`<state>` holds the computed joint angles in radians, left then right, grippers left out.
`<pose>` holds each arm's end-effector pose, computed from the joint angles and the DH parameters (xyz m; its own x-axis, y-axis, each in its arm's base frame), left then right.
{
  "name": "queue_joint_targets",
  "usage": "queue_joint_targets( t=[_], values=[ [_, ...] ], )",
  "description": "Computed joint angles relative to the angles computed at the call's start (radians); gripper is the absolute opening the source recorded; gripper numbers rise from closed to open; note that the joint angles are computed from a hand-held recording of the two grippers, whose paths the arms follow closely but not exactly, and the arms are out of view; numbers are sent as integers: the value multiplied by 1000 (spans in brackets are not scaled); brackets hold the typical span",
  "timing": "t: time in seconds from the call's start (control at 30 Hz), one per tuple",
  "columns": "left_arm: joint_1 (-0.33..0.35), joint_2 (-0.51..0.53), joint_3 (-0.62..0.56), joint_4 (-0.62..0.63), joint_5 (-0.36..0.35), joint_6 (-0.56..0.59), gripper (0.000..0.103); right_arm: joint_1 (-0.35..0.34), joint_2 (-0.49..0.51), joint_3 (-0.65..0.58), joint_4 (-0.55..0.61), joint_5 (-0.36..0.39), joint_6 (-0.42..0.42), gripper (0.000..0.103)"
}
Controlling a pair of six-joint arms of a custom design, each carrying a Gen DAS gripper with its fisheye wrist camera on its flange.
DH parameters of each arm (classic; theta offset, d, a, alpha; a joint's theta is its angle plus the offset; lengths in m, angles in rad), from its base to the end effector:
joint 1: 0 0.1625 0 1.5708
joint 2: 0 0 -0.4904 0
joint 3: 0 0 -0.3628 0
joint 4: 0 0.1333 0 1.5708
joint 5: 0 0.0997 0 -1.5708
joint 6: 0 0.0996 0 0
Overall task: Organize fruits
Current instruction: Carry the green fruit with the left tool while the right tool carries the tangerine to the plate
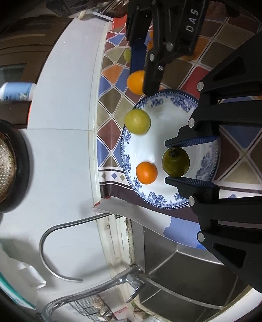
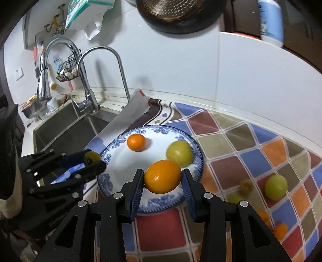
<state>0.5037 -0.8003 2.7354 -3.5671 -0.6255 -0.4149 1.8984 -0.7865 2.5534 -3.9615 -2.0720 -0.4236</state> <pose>-0.1729 -0.3397 0.1233 -0.6507 0.2532 -0.7158 0.6686 0.6379 -0.3821 0.2121 -0.3585 0.1411 -0.7319 -0.3309 0.5956 -0.6165 0.6938 -0.3722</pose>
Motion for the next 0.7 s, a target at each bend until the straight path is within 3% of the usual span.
queue_joint_targets(
  t=[0.17,0.37,0.7],
  values=[
    [76,7,-53,-4,-22,84,29,-36,-1,-65,160,26,45,39],
    [160,18,-110,18,-67,148,29,-71,18,-119,270,16,77,39],
    [216,38,-160,42,-94,204,29,-83,43,-164,314,-17,75,39]
  ],
)
